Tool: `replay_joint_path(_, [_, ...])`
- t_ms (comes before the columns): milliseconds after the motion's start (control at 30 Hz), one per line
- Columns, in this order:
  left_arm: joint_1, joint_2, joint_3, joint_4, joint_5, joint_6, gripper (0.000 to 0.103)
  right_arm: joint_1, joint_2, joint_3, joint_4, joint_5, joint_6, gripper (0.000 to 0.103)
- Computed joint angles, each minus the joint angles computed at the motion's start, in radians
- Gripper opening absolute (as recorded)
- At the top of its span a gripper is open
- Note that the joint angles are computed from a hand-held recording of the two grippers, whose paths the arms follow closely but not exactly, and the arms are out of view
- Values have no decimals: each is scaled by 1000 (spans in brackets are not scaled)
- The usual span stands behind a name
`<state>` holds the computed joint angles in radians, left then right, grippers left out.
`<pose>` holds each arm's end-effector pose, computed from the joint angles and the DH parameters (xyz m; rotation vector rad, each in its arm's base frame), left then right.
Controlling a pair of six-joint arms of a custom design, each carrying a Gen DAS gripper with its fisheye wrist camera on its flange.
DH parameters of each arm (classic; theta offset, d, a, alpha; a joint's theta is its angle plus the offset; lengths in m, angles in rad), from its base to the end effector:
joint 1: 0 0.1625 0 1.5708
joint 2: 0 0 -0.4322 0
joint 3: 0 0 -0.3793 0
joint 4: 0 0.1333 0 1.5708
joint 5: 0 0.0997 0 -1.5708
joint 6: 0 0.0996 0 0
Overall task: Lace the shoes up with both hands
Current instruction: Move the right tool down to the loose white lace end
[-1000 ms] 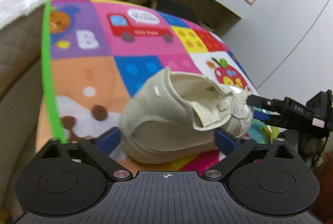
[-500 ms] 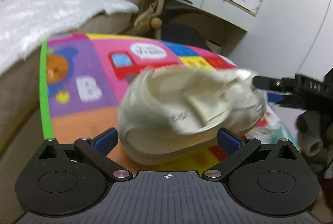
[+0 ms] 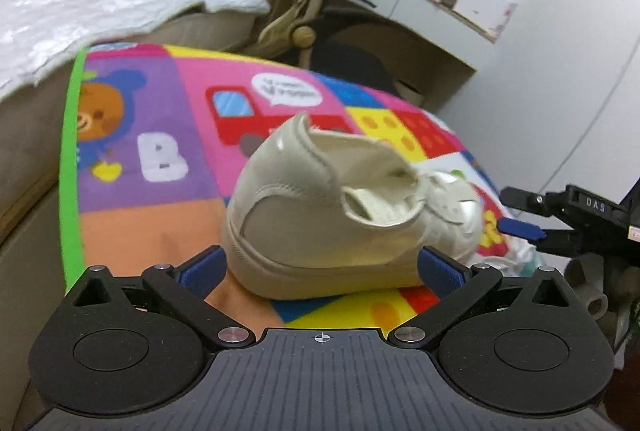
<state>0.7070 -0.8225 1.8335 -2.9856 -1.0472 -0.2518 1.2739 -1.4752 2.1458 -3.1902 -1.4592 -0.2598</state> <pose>-0.3533 -0.5426 0.1177 0.6913 2.6939 -0.8761 -0.0015 -0.4983 0.3804 0.0269 -2.6613 1.3544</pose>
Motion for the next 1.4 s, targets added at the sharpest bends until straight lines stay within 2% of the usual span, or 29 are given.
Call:
replay_joint_path(100, [4, 29, -23, 7, 24, 12, 103, 19, 65, -32, -19, -14, 9, 84])
replay_joint_path(200, [2, 42, -37, 20, 43, 19, 103, 16, 85, -52, 40, 37, 77, 85])
replay_joint_path(300, [-17, 20, -35, 83, 57, -37, 103, 56, 87, -44, 32, -36, 105, 85])
replay_joint_path(367, [-35, -11, -10, 88, 55, -60, 103, 67, 62, -39, 76, -44, 123, 85])
replay_joint_path(467, [-58, -57, 47, 60, 57, -76, 103, 60, 2, -23, 155, 9, 71, 83])
replay_joint_path(500, [-70, -69, 68, 40, 71, -73, 103, 62, -17, -8, 131, 3, 39, 79])
replay_joint_path(600, [-150, -66, 147, -116, 246, 74, 103, 101, -73, 69, -109, -137, -133, 79])
replay_joint_path(633, [-173, -66, 169, -172, 281, 133, 103, 104, -96, 91, -163, -172, -172, 75])
replay_joint_path(667, [-187, -72, 184, -207, 282, 173, 103, 107, -118, 112, -217, -205, -213, 71])
replay_joint_path(733, [-191, -88, 184, -224, 207, 193, 103, 91, -176, 150, -239, -230, -236, 48])
replay_joint_path(833, [-179, -83, 160, -249, 5, 224, 103, 63, -240, 207, -238, -280, -246, 29])
replay_joint_path(933, [-168, -14, 99, -216, -131, 256, 103, 37, -261, 257, -270, -322, -262, 25])
replay_joint_path(1033, [-168, 64, 36, -128, -208, 270, 103, 1, -275, 284, -277, -333, -239, 25])
replay_joint_path(1100, [-174, 106, 3, -73, -227, 277, 103, -25, -271, 286, -276, -335, -217, 25])
replay_joint_path(1267, [-189, 146, -31, 25, -218, 257, 103, -80, -249, 284, -257, -304, -176, 25])
replay_joint_path(1367, [-187, 144, -35, 94, -196, 238, 103, -60, -206, 283, -289, -321, -207, 27])
replay_joint_path(1400, [-186, 147, -39, 108, -183, 232, 103, -47, -189, 283, -304, -333, -227, 24])
